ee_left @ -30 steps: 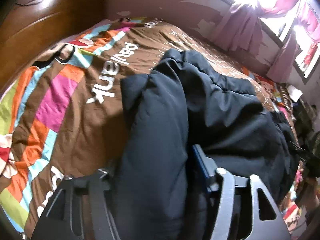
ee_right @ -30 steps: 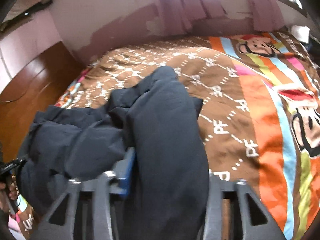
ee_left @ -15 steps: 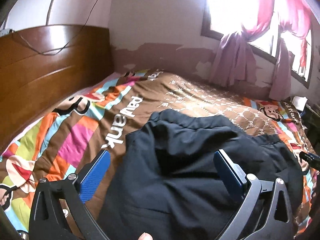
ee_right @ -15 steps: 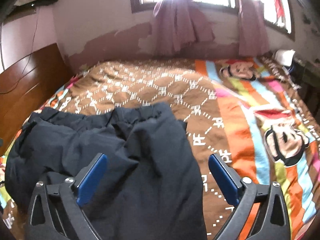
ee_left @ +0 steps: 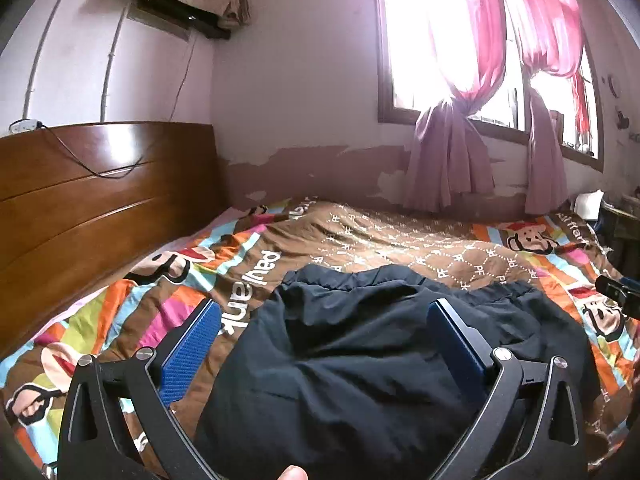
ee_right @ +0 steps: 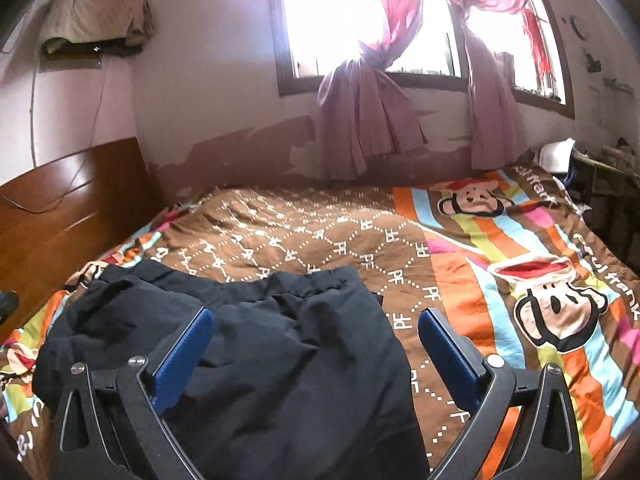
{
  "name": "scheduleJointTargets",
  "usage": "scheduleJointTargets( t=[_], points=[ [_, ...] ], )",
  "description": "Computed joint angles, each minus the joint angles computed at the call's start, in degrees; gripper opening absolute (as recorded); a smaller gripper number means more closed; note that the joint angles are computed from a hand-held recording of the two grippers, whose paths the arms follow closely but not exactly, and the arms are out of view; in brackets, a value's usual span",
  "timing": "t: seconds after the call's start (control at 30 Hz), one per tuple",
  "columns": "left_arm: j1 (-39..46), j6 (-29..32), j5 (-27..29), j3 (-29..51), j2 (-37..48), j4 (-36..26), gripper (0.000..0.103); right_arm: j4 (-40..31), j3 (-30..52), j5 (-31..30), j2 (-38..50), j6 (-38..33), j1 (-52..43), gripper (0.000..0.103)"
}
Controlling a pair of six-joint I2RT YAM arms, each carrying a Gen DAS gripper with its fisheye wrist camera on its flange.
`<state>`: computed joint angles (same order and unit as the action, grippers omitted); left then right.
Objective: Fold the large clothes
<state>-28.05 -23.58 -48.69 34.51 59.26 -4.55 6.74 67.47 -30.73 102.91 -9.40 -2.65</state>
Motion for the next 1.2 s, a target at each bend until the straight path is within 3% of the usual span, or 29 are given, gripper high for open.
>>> scheduleJointTargets(
  t=[0.23,0.5,0.7,0.83,1.03,1.2],
  points=[
    [-6.5,-5.3,-4.7,0.1,-3.7,-8.7,0.101,6.7,-10.3,-2.9,-9.4,0.5,-1.1,0.103],
    [-15.4,-17.0,-10.4,1.2,-5.6,-20.6,0.101,11.5,-22.6,-8.5,-21.9,-1.4,-1.7,0.103],
    [-22.5,-26.0,-15.1,4.2,-5.4,-31.8,0.101,10.1,-26.4,-10.4,-27.7,-0.9,-2.0,0.103],
    [-26.3,-29.4,-16.7,4.2,-7.1,-35.4,0.101,7.6,-27.1,-11.6,-30.0,-0.3,-3.2,0.103],
    [-31.8,-42.2,-19.4,7.2,-4.2,-48.2,0.101,3.8,-30.1,-13.7,-35.6,0.6,-4.7,0.103],
    [-38.2,-58.1,-21.2,7.9,-1.4,-60.8,0.101,1.8,-33.8,-14.8,-40.7,0.5,-5.1,0.103]
  ],
)
